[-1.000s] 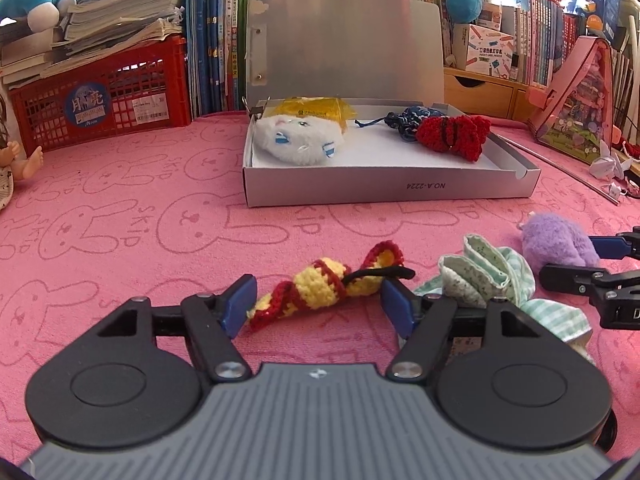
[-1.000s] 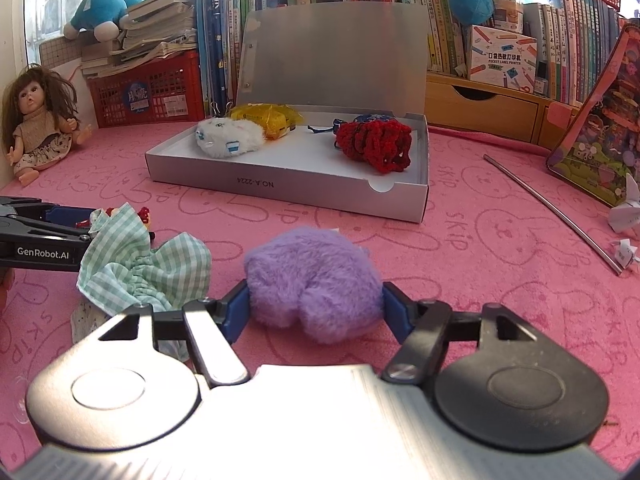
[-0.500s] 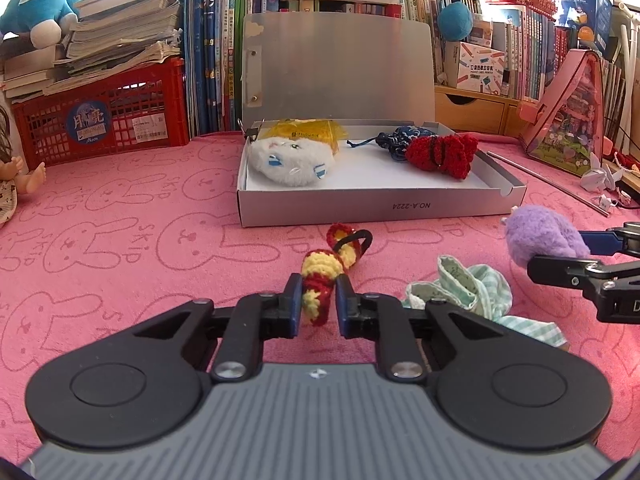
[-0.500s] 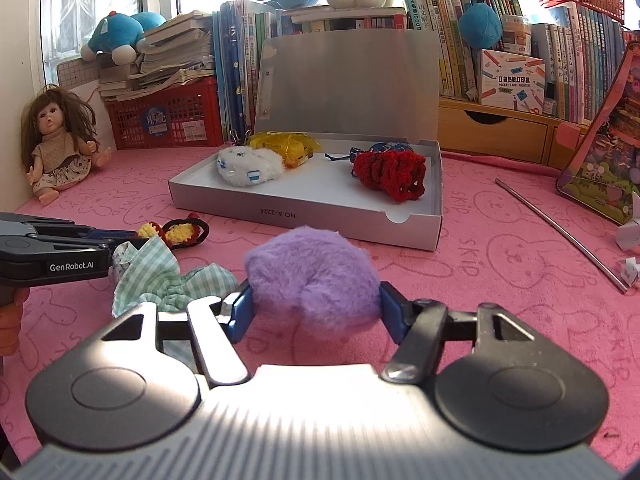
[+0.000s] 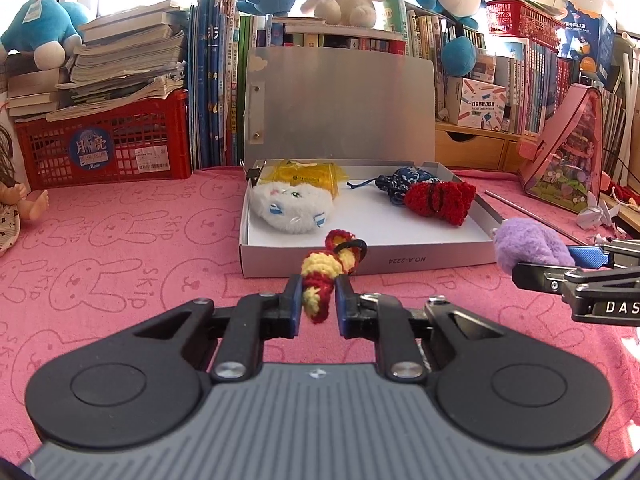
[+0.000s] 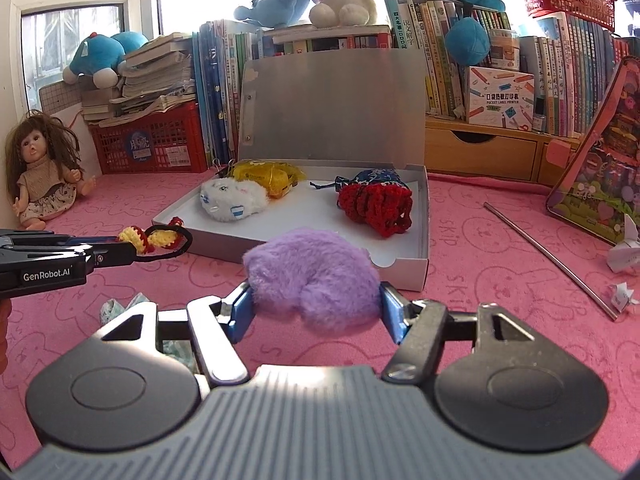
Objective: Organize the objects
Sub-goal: 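Carry the knitted strip in the left tool and purple plush in the right tool into the box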
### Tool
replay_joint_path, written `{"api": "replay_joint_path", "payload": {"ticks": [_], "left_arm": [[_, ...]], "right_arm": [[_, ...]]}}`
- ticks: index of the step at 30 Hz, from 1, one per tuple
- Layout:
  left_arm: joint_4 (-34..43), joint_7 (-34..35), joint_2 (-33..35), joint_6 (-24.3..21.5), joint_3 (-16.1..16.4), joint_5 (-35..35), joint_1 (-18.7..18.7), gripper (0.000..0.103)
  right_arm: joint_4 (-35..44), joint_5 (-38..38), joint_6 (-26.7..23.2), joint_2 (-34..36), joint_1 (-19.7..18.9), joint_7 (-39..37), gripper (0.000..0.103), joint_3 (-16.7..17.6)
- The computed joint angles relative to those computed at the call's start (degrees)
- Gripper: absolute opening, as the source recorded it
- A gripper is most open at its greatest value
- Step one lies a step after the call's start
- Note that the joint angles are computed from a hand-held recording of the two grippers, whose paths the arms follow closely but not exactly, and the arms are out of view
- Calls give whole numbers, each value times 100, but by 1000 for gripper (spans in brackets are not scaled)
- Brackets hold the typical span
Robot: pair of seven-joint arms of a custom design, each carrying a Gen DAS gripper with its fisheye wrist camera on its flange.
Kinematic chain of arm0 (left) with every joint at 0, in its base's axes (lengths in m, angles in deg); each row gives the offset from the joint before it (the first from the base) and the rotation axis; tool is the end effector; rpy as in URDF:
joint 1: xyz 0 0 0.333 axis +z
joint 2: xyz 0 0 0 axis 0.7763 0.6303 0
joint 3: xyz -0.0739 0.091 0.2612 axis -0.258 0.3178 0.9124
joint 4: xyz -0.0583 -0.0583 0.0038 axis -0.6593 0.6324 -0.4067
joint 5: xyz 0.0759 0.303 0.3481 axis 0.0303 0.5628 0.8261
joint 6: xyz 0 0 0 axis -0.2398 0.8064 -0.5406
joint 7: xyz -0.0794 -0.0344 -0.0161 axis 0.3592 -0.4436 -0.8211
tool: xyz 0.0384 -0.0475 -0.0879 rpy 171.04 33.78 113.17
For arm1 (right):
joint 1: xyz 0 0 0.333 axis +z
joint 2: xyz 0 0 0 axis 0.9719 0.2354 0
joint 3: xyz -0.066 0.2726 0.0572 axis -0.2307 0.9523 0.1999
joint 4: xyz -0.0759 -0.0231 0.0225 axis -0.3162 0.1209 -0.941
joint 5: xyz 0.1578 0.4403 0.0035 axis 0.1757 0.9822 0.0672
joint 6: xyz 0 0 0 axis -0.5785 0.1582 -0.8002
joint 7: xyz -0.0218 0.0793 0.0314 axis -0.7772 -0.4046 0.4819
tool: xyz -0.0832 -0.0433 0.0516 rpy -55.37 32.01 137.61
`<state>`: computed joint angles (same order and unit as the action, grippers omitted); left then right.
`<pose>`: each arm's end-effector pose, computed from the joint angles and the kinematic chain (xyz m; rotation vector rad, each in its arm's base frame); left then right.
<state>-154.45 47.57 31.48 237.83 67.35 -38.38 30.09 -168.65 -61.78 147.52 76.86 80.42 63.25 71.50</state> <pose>0.5103 -0.2317 0.3153 -1.5947 1.5801 -0.9648 0.5235 0.1052 0.3203 -1.7582 1.2587 -0.6367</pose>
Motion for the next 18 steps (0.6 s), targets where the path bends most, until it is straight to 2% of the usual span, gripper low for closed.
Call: {"api": "replay_joint_path", "payload": {"ticks": [7,11,14,18], "left_arm": [[441,263,141,-140,73,-160,71,20],[888,645,350,-298,134,-504,127,20],[1227,1062,546,-305,144,-783,157,20],[1585,1433,762,-359,124,-1039,238,20]], "right_arm": [[377,141,-407,110,43,250,67,21],[880,-718,-546,359,-88,1298,67,0],[1332,-1491,-658,589,-265,2225,67,76],[1816,-2216,-775,871,-448,3095,67,200]]}}
